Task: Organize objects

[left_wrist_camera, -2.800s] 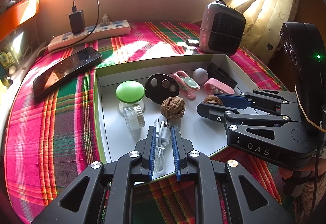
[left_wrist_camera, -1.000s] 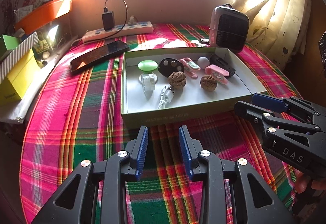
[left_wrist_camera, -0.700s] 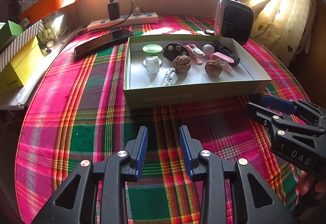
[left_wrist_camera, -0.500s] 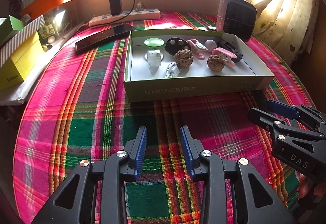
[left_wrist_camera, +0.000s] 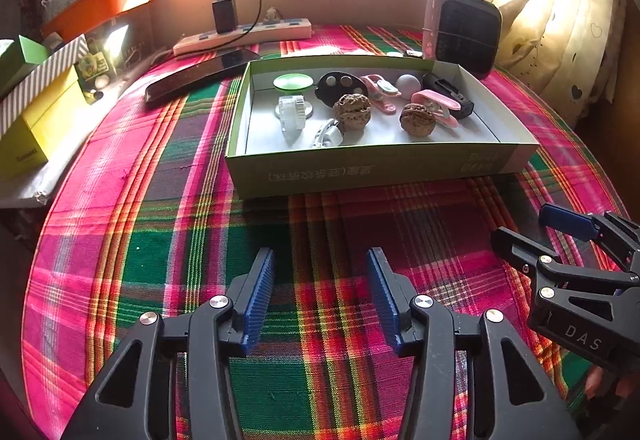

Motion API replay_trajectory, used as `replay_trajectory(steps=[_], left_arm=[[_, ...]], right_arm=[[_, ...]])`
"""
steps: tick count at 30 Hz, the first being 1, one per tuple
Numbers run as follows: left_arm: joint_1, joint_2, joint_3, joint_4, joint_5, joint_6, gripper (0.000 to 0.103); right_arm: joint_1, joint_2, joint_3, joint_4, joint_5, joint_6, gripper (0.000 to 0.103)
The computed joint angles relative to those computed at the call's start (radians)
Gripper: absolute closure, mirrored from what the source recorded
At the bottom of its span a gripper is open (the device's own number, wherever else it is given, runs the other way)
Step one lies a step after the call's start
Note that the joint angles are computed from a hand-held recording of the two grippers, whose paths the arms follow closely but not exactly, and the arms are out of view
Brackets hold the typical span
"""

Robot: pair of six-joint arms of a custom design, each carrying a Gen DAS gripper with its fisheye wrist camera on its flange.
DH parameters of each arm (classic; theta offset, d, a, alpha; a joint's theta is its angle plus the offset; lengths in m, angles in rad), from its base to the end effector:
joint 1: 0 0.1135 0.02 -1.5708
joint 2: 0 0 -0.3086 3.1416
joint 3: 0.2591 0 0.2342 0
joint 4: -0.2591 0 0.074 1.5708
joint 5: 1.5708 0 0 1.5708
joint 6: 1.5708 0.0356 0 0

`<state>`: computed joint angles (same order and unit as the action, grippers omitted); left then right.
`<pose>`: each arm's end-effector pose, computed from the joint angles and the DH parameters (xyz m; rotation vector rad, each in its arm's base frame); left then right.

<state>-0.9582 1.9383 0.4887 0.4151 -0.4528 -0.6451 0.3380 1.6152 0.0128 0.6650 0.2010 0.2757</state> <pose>0.1691 -0.2136 0.0929 0.2290 2.4458 -0.0912 0.1448 0.0434 0.1059 0.0047 2.4813 0.0071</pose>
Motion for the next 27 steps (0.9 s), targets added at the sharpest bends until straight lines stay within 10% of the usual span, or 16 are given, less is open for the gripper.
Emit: replay_trajectory(steps=[27], left_arm=[[0.002,0.001,0.004,-0.006,-0.002,-0.005,0.054]], right_arm=[[0.008,0.002,0.019,-0.031,0.012,0.010,0.023]])
